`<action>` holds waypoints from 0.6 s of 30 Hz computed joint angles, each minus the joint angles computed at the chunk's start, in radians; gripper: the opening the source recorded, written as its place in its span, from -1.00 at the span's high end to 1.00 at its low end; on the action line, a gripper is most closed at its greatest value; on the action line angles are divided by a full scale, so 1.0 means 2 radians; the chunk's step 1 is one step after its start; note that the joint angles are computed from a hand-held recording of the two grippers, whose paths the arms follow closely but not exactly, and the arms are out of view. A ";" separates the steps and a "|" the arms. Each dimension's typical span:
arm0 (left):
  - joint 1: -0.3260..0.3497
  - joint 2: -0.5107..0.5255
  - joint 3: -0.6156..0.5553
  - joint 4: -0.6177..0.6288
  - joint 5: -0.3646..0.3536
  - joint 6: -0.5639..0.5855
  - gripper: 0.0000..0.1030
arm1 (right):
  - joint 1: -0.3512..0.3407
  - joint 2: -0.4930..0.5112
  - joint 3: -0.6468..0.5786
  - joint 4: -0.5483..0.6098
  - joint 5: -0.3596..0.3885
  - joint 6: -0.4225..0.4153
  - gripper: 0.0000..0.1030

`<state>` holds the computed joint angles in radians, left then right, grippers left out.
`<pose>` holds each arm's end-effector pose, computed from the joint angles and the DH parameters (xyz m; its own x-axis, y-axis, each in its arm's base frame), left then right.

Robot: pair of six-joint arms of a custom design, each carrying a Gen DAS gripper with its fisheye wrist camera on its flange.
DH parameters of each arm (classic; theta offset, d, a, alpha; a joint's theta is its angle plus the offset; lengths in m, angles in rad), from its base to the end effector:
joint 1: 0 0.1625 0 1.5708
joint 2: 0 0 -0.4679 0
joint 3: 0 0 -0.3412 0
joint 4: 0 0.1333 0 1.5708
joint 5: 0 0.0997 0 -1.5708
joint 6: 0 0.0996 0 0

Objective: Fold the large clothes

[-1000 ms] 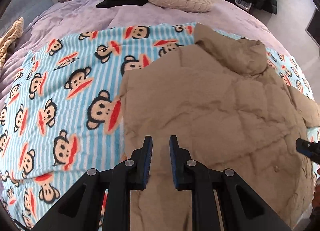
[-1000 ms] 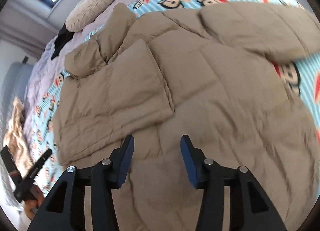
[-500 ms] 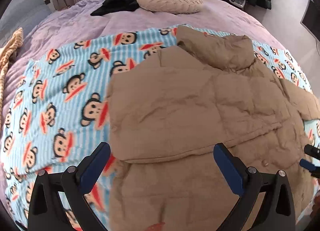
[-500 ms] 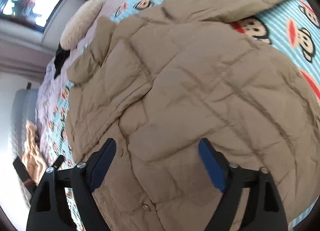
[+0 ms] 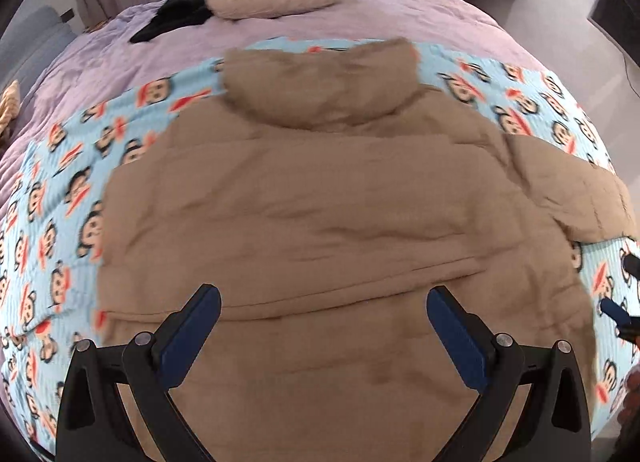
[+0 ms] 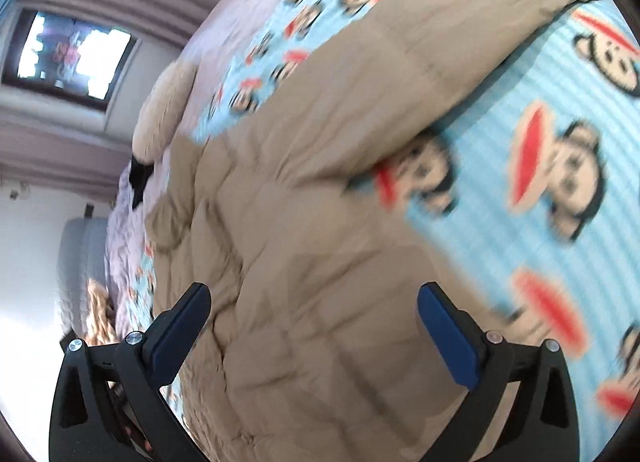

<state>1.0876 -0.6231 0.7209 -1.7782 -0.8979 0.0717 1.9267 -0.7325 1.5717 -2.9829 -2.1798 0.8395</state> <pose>-0.2113 -0.8232 0.3357 -0.6892 0.3652 -0.6258 0.5125 0.8562 -0.0647 0.3168 -0.6332 0.2069 -0.8035 0.5895 -0.0824 0.4571 0.5224 -0.7198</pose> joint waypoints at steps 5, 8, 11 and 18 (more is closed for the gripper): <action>-0.025 0.013 0.014 -0.006 -0.015 -0.022 -1.00 | -0.035 -0.064 0.064 -0.039 0.009 0.012 -0.99; -0.036 0.024 0.014 -0.005 -0.022 -0.030 -1.00 | -0.059 -0.095 0.103 -0.096 0.024 0.018 -0.99; -0.043 0.030 0.018 -0.006 -0.020 -0.035 -1.00 | -0.081 -0.118 0.134 -0.158 0.030 0.020 -0.99; -0.049 0.044 0.002 0.015 -0.017 -0.060 -1.00 | -0.135 -0.137 0.170 -0.293 0.088 0.032 -0.99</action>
